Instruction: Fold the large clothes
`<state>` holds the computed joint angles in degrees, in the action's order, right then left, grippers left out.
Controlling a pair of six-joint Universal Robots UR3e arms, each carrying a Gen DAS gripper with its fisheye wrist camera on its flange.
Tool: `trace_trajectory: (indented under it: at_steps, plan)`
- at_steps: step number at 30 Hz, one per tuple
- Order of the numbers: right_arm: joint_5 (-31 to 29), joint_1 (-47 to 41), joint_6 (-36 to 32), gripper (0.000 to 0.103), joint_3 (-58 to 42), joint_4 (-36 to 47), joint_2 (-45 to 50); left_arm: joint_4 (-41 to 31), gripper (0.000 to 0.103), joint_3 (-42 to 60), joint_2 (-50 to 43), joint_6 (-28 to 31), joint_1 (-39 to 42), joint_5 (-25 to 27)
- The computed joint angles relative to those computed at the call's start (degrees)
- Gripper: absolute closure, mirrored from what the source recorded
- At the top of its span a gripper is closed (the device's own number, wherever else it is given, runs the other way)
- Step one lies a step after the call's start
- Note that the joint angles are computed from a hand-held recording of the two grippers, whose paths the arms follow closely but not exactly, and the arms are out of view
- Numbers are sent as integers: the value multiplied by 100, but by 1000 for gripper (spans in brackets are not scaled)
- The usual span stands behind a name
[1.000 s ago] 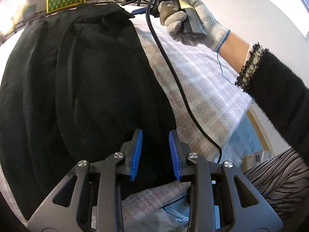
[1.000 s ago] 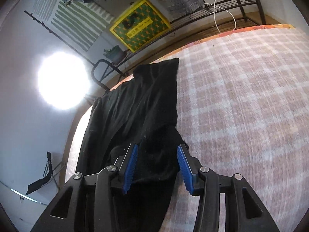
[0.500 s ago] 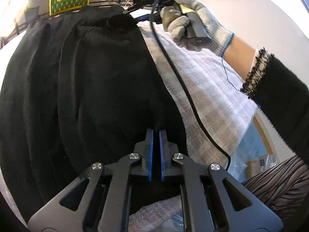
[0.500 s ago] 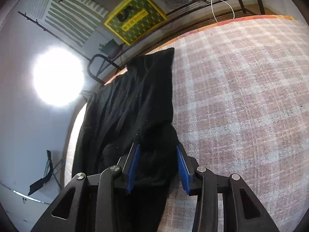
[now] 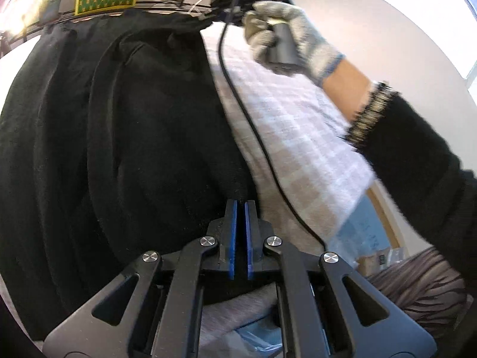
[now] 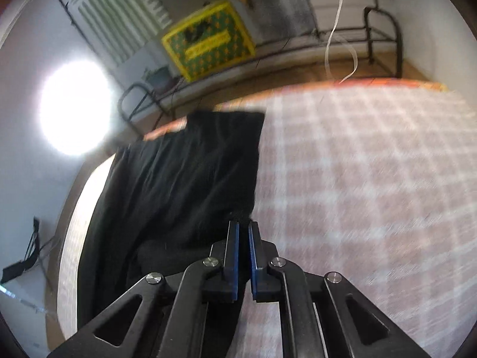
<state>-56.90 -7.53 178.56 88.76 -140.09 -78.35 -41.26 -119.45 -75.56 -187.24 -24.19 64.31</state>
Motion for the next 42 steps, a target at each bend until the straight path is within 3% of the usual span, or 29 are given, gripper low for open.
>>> trace_trajectory:
  at_steps: [1,4,12,15,18,19,22,23,26,27,32,37,39,40,42]
  plan:
    - [-15,-26,108,100,-35,-127,19,-31,101,-38,50,25,8,-123]
    - [-81,-34,370,100,-239,-269,210,15,101,30,-117,74,-271,168]
    - [-595,240,642,100,-566,-337,766,-116,101,-143,244,333,-49,-283]
    - [-760,271,742,99,-580,-363,834,-430,100,-93,331,502,-98,14]
    - [-18,-75,756,84,-309,-314,654,-622,100,-115,501,474,-122,155]
    - [207,-220,763,74,-132,-387,509,-668,100,-120,589,498,-174,268]
    - [830,-699,581,68,348,-369,-63,-607,98,-126,804,427,-461,724]
    - [1129,-911,413,64,505,-232,-292,-599,93,-131,861,423,-554,847]
    - [1917,-1569,-247,52,922,412,-978,-521,53,-121,918,407,-900,1158]
    - [2150,-1788,-542,52,1036,738,-1201,-418,49,-109,864,336,-1050,1288]
    - [2658,-2388,-1848,47,1316,2334,-1824,-257,49,321,-39,31,-1600,1846]
    - [2567,-2322,-2000,43,1661,2326,-1724,-47,49,799,-827,-121,-2070,2620]
    - [2532,-2174,-1841,43,1731,2085,-1540,136,74,806,-985,-119,-2141,2897]
    - [2509,-2092,-1748,43,1750,1936,-1450,226,80,777,-1014,-126,-2153,3004]
    - [2441,-1853,-1483,43,1770,1546,-1233,270,93,676,-919,-59,-1883,2704]
